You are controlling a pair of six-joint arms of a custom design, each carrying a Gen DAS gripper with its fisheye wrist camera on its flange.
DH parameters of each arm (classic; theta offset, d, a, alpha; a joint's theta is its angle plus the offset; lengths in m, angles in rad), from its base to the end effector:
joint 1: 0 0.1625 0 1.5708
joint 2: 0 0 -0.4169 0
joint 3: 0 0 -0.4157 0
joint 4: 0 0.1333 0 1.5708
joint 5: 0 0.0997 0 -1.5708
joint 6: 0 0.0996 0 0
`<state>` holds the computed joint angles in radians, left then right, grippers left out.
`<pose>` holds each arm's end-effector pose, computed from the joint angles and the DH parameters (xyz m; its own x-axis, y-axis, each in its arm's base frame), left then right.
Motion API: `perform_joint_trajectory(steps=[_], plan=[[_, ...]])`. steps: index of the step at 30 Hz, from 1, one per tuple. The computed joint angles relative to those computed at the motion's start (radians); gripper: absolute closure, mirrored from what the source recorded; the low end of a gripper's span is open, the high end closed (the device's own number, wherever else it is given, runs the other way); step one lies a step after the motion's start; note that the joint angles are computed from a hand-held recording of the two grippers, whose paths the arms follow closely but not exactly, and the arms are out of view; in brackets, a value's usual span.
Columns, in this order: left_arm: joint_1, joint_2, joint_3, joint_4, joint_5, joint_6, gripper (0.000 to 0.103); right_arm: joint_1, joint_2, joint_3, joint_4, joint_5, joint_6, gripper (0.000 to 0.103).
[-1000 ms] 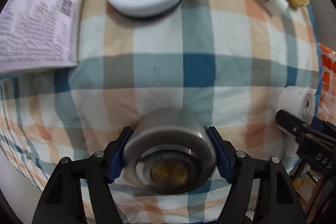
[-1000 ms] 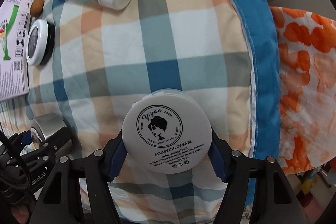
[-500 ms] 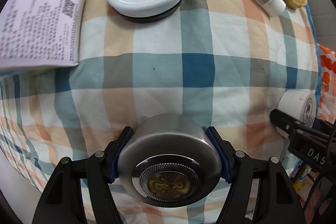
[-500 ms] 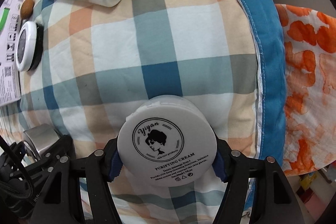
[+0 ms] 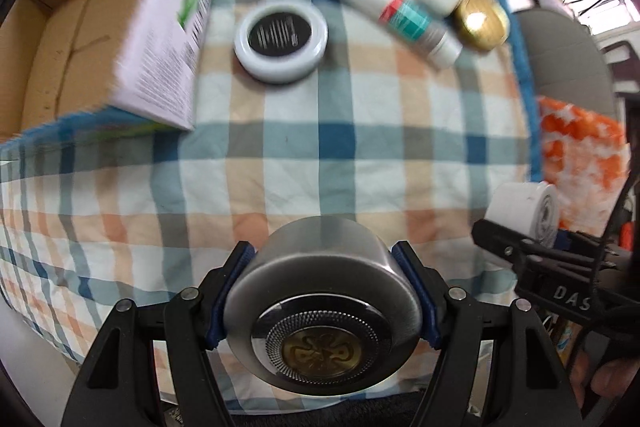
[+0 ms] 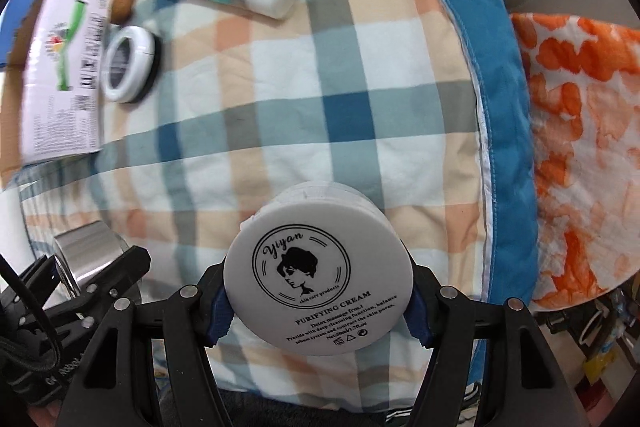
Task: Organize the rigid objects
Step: 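Carry the silver tin and white cream jar together into the cardboard box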
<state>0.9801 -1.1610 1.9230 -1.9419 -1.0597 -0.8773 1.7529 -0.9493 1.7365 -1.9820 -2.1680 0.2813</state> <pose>-0.1417 -0.5382 0.1396 -0.7927 -0.1811 -0.5821 -0.1481 0.9835 -0.1042 0.1844 -0.5748 0.0938 -0.7921 -0.0850 0.6044 0.0536 0.9768 0.2076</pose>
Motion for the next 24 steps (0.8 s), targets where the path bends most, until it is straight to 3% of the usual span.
perform_joint_trajectory(steps=[6,13,17,24], plan=[[-0.054,-0.113,-0.006,0.002,0.021,-0.020,0.034,0.055,-0.054,-0.053,0.040,0.053,-0.034,0.033],[-0.070,-0.218,-0.034,-0.021,0.082,0.003,0.034,0.141,-0.002,-0.182,0.045,0.137,-0.059,0.033],[-0.020,-0.233,-0.097,-0.003,0.147,0.067,0.034,0.210,0.081,-0.232,-0.012,0.182,-0.041,0.033],[0.152,-0.203,-0.267,0.047,0.167,0.249,0.034,0.289,0.363,-0.540,-0.006,0.182,-0.004,0.033]])
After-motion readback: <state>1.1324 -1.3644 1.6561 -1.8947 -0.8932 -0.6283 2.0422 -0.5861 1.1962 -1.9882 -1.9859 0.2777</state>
